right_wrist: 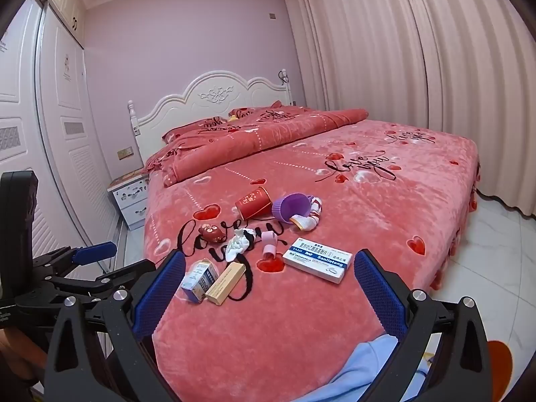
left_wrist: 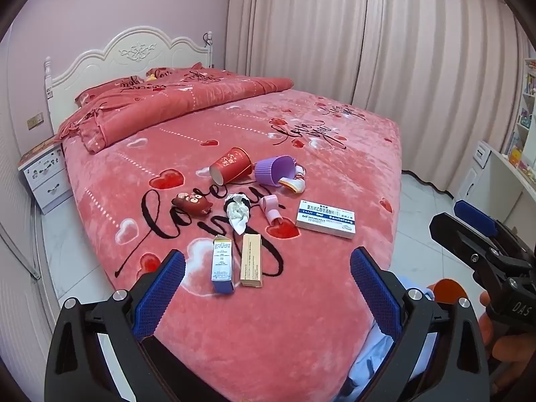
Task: Collect trash
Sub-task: 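Move both tools toward the boxes on the bed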
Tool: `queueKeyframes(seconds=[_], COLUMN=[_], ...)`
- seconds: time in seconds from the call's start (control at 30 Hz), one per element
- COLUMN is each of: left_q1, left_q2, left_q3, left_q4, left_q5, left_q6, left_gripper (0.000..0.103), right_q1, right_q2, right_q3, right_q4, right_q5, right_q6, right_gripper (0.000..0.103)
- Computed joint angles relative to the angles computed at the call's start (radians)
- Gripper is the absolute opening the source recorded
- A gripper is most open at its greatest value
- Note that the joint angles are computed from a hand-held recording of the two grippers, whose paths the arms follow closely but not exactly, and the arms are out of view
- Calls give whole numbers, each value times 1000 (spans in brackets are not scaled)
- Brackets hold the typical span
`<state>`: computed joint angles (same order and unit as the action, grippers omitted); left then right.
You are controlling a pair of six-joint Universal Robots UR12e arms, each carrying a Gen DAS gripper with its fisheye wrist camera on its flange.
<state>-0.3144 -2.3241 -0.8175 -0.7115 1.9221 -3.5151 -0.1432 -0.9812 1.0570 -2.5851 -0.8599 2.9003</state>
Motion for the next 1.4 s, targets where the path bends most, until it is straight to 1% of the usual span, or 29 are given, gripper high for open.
queueKeyframes(seconds=[0.73,1.4], left_q1=[1,2], left_q2=[4,2], left_q3=[-12,-5], left_q4=[6,-5], left_q5=[-3,-13], left_q6=[-5,-15], left_gripper=[97,97], right_q1=[0,0], right_q2=[-2,-1], right_q3=[6,5], right_q4=[6,10], right_q5=[-3,-2], right_q6=[-3,-4], right_gripper=[98,98])
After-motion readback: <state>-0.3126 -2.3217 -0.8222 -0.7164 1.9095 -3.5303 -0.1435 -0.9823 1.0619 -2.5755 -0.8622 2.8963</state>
